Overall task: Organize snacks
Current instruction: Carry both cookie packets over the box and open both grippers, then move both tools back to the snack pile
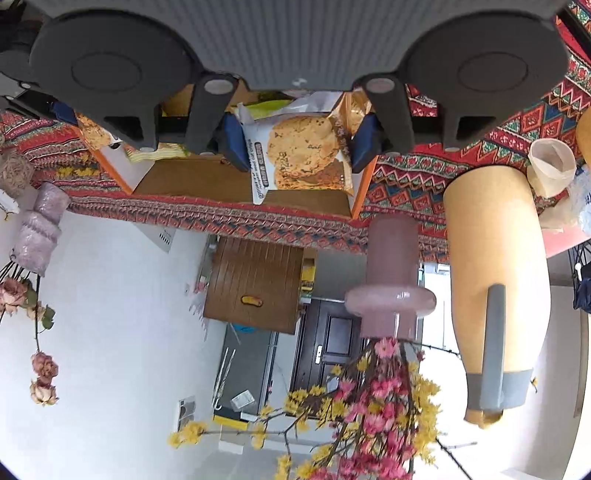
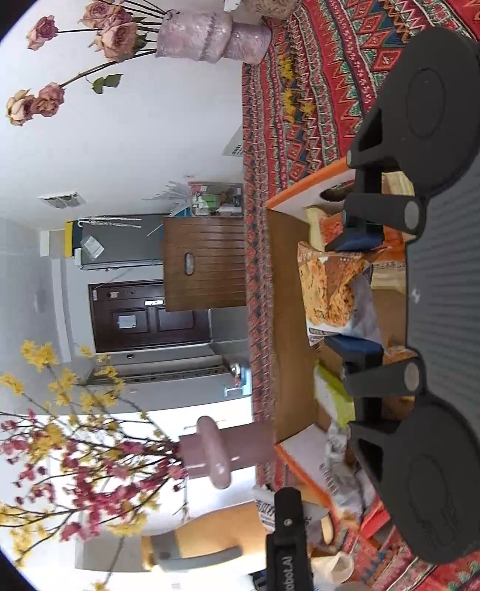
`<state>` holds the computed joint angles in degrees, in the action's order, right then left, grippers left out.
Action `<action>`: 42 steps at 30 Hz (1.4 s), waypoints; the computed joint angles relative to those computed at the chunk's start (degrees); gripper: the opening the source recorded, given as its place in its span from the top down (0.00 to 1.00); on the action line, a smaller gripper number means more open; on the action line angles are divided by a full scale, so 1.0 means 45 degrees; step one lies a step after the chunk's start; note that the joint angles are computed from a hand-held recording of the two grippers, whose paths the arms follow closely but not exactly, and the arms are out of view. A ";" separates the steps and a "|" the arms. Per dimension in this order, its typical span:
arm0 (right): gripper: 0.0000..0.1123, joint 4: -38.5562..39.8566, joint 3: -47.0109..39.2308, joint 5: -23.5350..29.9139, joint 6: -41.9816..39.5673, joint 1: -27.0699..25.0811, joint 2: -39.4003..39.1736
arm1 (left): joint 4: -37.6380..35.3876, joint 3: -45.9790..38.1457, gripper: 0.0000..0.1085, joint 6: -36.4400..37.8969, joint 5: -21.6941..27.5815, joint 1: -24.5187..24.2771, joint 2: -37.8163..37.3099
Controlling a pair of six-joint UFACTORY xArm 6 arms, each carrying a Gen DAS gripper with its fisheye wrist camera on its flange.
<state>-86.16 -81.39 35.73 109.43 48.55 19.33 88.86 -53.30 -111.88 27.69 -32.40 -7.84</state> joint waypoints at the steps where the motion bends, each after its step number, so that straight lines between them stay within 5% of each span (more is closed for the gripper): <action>1: 0.60 0.0094 -0.0044 -0.0103 -0.0096 -0.0046 0.0084 | -0.0033 0.0004 0.43 -0.0002 -0.0027 0.0040 0.0031; 6: 0.50 0.0170 0.0181 -0.0568 -0.0109 -0.0186 -0.0045 | 0.0411 0.0185 0.22 -0.0638 0.0001 0.0036 -0.0077; 8: 0.38 0.0000 0.0295 -0.0432 0.0095 -0.0118 -0.0140 | 0.0707 0.0316 0.09 -0.1049 0.0422 -0.0129 -0.0234; 9: 0.24 -0.0149 0.0367 -0.0354 0.0283 -0.0078 -0.0201 | 0.0877 0.0403 0.05 -0.1313 0.0670 -0.0229 -0.0346; 11: 0.09 -0.0451 0.0498 -0.0167 0.0720 -0.0022 -0.0304 | 0.0899 0.0518 0.05 -0.1464 0.0818 -0.0298 -0.0536; 25: 0.08 -0.0601 0.0743 0.0594 0.0674 0.0341 -0.0749 | -0.0440 0.2028 0.05 -0.0108 0.1996 -0.1552 -0.3269; 33: 0.08 -0.0635 0.1916 0.1093 0.0548 0.1239 -0.2037 | -0.1353 0.3825 0.05 0.1056 0.1789 -0.1558 -0.5286; 42: 0.08 0.1364 0.3003 0.1833 -0.0222 0.2244 -0.2539 | -0.2516 0.6587 0.05 0.2430 0.0534 -0.0579 -0.7826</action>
